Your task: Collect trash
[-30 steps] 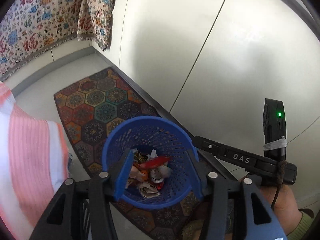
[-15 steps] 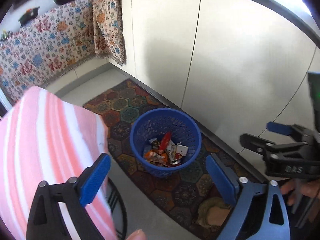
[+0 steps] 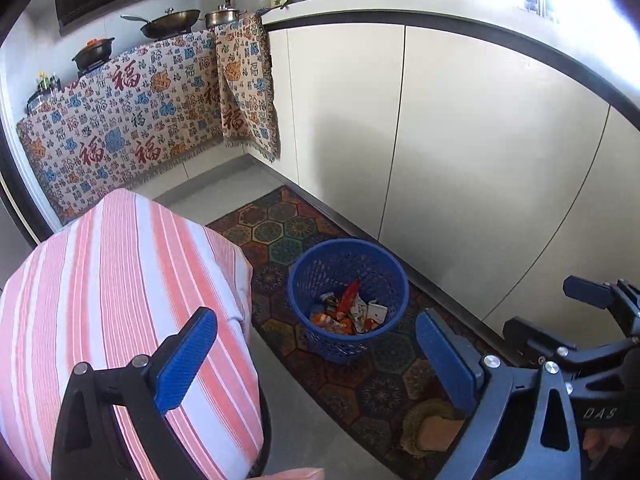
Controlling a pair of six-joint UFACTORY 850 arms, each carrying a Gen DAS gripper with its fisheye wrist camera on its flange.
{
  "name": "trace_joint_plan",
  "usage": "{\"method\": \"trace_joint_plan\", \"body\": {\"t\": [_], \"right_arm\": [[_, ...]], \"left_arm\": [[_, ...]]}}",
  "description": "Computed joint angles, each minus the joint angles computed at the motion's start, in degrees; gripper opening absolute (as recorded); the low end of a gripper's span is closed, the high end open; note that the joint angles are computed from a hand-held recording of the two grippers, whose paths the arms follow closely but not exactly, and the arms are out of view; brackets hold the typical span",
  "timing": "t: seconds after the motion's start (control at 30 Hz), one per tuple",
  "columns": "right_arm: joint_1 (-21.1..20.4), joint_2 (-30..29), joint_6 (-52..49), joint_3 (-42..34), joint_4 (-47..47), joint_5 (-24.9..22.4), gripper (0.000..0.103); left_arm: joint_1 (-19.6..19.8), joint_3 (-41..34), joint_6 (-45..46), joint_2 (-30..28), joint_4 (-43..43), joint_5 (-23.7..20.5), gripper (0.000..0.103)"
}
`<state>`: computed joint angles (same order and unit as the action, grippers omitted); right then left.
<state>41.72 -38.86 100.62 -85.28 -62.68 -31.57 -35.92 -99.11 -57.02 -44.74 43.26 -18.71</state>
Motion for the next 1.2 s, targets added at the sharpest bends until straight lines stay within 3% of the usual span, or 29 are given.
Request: {"method": "trace_joint_plan", "body": {"t": [0.13,1.2], "right_arm": [[0.44,0.44,-0.85,0.50,1.16,-0.48,0.103],[1.38,1.28,0.59,1.09,-0.14,-1.25,0.103]], "left_arm": [[0.32,0.10,7.03,0.55,-7.37,-0.32,0.101],[0.30,-0.29,9.01,0.08,-10.21,-1.46,0.101]]}}
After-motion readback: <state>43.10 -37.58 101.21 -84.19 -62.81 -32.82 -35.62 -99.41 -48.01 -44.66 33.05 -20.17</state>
